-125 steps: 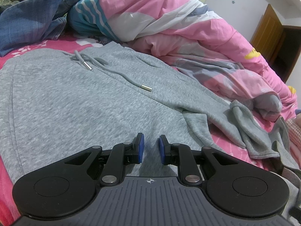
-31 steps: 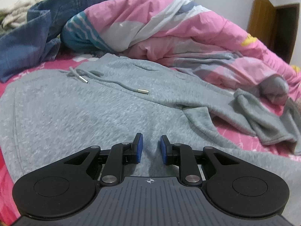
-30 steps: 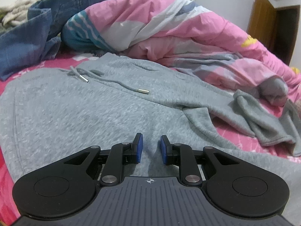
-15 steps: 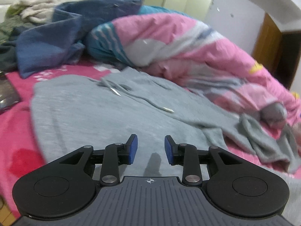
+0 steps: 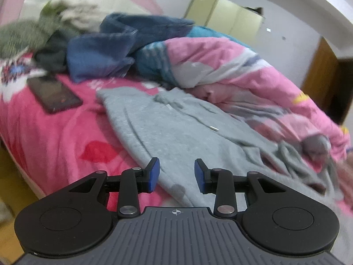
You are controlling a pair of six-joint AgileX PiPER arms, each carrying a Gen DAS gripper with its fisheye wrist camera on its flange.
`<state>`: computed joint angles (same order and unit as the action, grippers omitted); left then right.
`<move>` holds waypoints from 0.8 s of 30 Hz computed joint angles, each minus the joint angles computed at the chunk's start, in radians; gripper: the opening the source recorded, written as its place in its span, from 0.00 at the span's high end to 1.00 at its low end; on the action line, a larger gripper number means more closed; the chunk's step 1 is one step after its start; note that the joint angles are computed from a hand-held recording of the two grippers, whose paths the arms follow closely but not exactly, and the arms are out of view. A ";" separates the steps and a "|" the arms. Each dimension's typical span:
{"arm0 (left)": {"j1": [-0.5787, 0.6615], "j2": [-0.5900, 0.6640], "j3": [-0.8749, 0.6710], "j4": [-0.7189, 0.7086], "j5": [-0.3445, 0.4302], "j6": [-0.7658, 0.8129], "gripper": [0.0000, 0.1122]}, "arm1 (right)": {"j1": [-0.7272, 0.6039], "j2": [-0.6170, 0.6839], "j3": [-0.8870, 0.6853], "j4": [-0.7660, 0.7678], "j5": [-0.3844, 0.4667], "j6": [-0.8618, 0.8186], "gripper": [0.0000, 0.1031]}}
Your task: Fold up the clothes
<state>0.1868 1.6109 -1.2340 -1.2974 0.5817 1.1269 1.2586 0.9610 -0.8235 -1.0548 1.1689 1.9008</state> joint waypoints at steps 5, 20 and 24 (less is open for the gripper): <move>-0.076 -0.034 0.015 0.038 -0.021 0.020 0.67 | -0.307 0.101 0.087 -0.013 -0.404 0.010 0.56; -0.392 0.365 -0.522 0.833 -0.219 -0.693 0.67 | -0.871 0.216 -0.369 0.823 -0.540 -1.093 0.56; -0.378 0.419 -0.609 0.914 -0.100 -0.826 0.66 | -1.089 0.562 -0.769 1.223 -0.401 -1.480 0.57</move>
<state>-0.1908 2.0303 -1.8434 -0.3832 0.4822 0.3009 0.1700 1.5231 -1.5925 0.1683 0.7682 0.4208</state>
